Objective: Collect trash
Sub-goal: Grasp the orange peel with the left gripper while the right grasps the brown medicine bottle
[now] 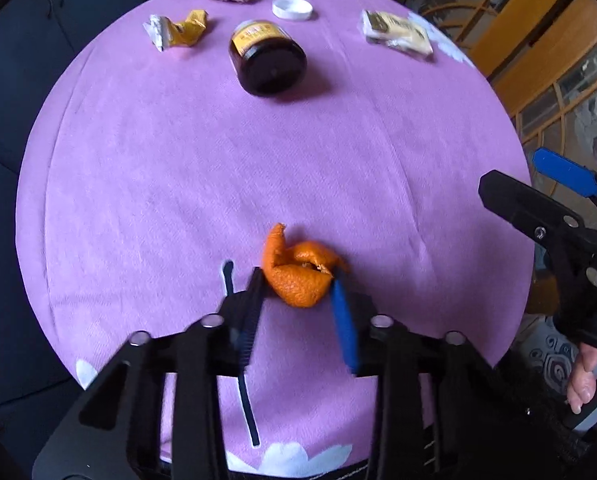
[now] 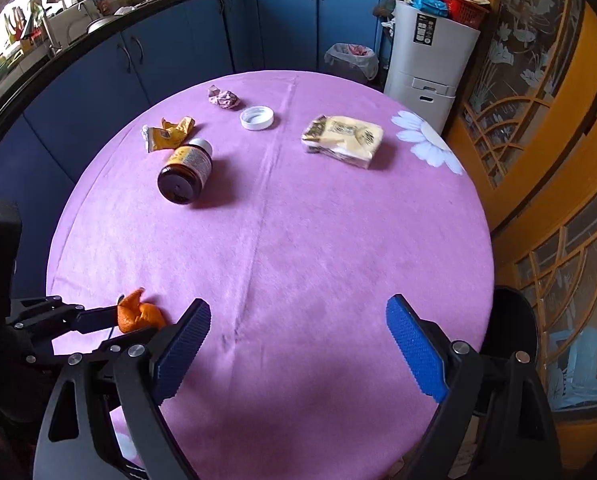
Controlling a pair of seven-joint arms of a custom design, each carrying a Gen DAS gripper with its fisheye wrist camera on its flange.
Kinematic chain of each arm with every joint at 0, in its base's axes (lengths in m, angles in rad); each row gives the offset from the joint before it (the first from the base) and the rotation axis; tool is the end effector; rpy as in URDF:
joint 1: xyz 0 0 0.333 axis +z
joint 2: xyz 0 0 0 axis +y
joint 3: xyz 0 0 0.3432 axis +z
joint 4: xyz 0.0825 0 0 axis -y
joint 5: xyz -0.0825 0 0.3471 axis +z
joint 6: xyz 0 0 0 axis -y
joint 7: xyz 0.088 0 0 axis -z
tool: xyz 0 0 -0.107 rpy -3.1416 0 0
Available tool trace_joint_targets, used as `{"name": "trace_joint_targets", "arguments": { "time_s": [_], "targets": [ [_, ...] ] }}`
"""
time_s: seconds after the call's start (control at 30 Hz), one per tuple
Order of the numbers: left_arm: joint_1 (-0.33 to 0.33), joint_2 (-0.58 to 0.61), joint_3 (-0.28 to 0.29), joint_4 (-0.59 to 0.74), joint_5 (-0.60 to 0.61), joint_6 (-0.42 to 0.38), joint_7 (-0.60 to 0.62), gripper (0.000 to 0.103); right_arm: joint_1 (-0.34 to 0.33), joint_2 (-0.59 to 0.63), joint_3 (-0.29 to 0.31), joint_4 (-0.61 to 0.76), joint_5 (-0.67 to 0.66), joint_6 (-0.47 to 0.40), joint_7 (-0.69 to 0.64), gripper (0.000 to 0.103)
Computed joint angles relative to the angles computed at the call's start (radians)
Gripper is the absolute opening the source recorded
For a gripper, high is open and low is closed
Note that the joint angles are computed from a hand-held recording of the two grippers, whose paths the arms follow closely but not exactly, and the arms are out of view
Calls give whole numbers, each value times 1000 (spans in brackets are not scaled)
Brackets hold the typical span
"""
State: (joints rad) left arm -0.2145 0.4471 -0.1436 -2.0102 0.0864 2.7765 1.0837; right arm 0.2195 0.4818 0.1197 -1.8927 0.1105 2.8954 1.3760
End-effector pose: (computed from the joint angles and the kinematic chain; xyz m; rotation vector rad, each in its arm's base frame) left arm 0.5851 -0.2147 0.3187 -2.2052 2.0408 -0.4692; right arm 0.6294 0.2042 0.3586 -2.2183 1.4616 -0.3559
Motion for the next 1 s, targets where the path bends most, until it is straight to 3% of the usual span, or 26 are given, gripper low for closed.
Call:
{"name": "trace_joint_targets", "arguments": {
  "time_s": [0.2,0.5,0.87,1.0],
  "targets": [
    [-15,-27,53,-30,42,55,-65,22,12,28,4,61,-5,-29,0,87],
    [-1,-56,116,-50,119,45,-177,22,-7,128,90,237,80,-143,-109,87],
    [45,-56,178,-47,232,17,-304,22,105,326,42,586,61,-328,-85,87],
    [61,-37,187,-26,264,3,-342,22,152,401,6,712,22,-391,-47,79]
  ]
}}
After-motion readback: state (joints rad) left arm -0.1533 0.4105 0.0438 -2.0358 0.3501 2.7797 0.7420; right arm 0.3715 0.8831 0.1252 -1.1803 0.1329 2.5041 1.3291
